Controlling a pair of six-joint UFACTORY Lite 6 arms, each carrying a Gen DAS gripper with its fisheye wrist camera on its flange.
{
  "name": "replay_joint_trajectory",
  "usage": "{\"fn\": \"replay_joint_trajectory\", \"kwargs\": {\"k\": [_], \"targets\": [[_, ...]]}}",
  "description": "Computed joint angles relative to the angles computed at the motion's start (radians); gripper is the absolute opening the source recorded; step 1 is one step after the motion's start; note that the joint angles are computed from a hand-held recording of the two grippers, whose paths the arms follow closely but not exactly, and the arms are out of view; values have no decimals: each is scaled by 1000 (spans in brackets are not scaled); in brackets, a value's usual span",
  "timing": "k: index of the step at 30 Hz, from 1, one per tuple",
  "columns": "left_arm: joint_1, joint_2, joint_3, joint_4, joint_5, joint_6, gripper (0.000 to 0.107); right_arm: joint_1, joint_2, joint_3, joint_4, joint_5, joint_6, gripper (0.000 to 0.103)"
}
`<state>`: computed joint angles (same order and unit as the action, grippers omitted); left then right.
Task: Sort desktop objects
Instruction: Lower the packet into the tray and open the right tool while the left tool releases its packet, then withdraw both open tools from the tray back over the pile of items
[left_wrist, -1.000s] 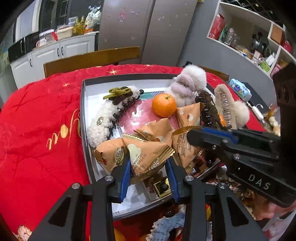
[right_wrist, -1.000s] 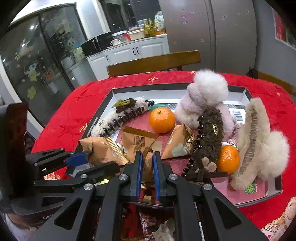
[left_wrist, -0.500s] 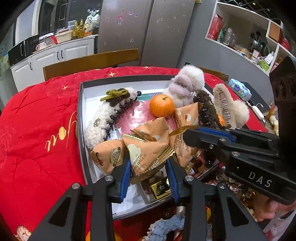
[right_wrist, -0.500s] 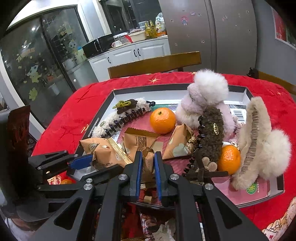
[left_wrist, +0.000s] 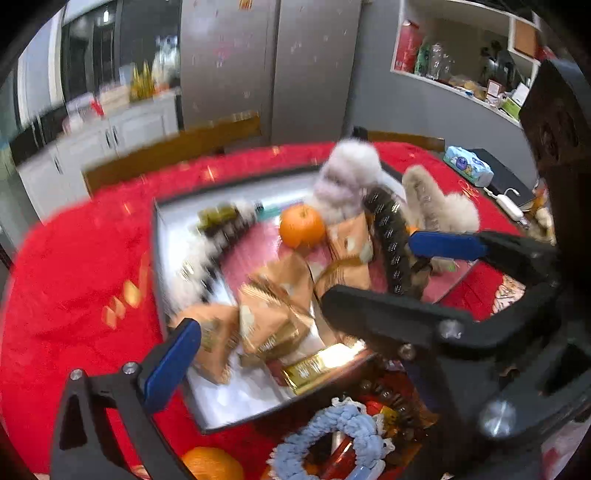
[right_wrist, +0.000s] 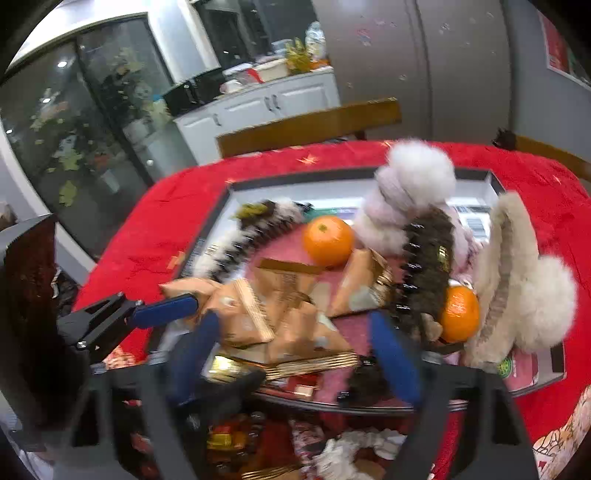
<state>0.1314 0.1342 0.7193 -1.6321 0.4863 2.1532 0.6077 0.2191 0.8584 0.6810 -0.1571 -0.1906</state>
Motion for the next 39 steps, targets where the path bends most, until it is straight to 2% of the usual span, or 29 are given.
{"fn": "replay_joint_trajectory", "kwargs": {"k": [1,2,4,6,9,13,16,20,23,27,32,35,39], "targets": [[0,-25,-13,-3,-3,8,103,6,-22,-14,6,-16,-10,103],[8,-51,-22,20,3,-11,103,17,-49,-31,54,-42,-61,103],[38,-71,-9,101,44,-99,103,35,-98,-46,249,-72,-255,103],[42,-61,23,143,51,-157,103,42,-139,-56,362,-77,-363,103],[49,-75,26,154,42,-174,103,36,-185,-74,419,-86,-405,103],[74,-91,36,200,83,-226,103,42,-218,-81,518,-91,-503,103],[88,-132,26,206,100,-246,103,66,-235,-78,603,-120,-585,103],[116,-184,18,262,172,-315,103,88,-285,-95,674,-138,-652,103],[112,-262,-23,284,175,-319,103,118,-327,-114,742,-169,-700,103],[99,-370,-76,339,201,-347,103,198,-397,-147,930,-290,-872,103],[99,-503,-135,386,239,-391,103,281,-568,-237,1057,-432,-961,103],[106,-595,-172,421,265,-429,103,367,-698,-294,1148,-552,-1016,103],[148,-734,-235,460,330,-461,103,556,-883,-382,1241,-771,-1018,103]]}}
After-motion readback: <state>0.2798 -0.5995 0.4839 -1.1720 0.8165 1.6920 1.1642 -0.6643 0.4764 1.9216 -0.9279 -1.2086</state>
